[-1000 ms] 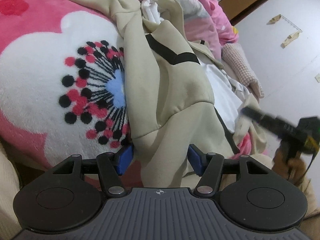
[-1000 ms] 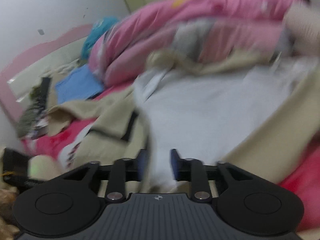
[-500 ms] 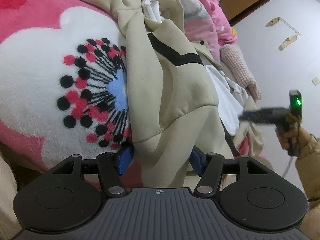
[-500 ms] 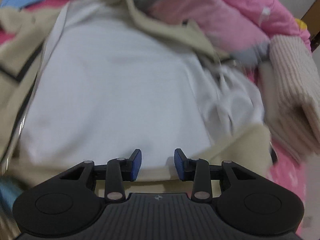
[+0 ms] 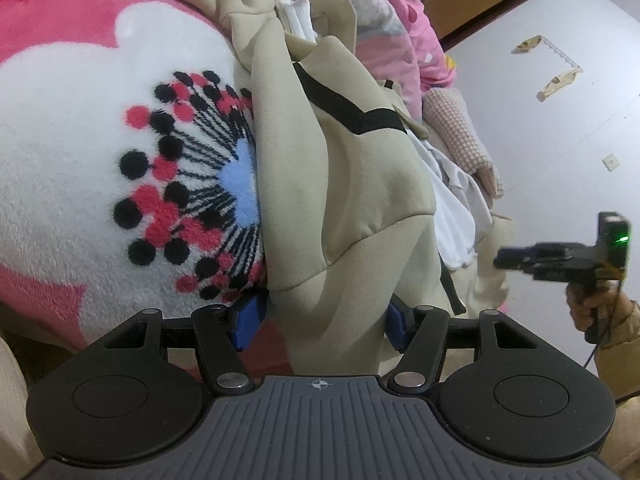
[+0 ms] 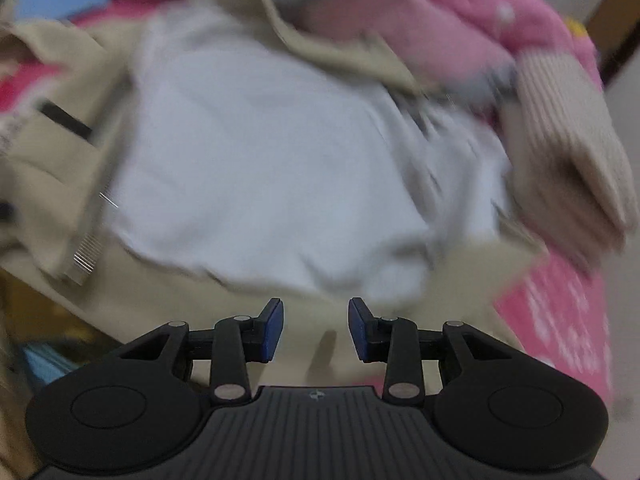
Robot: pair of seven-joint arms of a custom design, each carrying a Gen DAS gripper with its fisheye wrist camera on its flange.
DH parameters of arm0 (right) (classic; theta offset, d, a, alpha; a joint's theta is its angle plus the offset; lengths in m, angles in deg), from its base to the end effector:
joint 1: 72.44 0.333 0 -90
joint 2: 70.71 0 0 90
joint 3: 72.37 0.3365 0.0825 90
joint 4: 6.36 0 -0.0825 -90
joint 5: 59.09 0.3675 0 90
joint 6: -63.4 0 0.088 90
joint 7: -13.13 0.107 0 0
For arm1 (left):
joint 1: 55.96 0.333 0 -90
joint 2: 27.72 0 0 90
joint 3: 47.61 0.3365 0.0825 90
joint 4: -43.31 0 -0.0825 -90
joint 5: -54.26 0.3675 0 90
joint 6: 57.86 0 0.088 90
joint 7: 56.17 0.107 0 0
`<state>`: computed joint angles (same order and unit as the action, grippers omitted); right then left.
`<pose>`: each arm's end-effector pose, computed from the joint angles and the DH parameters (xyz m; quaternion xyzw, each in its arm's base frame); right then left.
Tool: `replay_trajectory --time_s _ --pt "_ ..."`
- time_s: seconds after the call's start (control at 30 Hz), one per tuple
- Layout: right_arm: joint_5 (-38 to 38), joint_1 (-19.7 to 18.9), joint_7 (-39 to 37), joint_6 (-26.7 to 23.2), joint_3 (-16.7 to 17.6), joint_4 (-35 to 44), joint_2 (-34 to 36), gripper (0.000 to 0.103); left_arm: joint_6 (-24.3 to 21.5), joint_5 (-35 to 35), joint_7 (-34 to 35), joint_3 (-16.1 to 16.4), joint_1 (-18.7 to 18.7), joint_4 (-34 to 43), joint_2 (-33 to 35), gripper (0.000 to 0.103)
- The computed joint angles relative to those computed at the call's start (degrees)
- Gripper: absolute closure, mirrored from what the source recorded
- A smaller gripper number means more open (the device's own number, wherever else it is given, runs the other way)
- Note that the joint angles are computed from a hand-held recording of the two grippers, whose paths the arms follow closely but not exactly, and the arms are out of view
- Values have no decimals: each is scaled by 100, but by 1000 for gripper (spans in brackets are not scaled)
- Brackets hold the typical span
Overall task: Fold clothes
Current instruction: 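Open the right gripper while the left gripper pinches the beige hoodie body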
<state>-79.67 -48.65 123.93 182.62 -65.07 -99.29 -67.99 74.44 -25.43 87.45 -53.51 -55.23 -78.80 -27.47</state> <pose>0.5204 0.2908 0.6516 -0.7736 0.5770 -0.2241 0.1356 0.5484 -0.0692 0.4658 0.5799 -0.6321 0.5001 0.1187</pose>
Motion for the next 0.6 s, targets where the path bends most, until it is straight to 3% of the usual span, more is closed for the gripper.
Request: replay_trajectory --time_s 0.1,0.23,0.33,0.47,0.6 --pt "849 1 -491 531 76 -13 183 66 -15 -21 48 7 3 -32 -25 42" --pt "1226 28 -774 429 76 -60 598 65 -88 -42 99 33 19 -87 -61 42" --pt "1486 -26 -694 609 40 -130 445 65 -130 -66 142 46 25 -128 -102 42" --pt "1984 -125 -919 1454 40 -261 170 63 -116 -59 127 37 1 -105 -106 40" --pt "1988 -145 -1150 2223 32 356 656 60 -131 -74 120 36 -10 -95 -99 40"
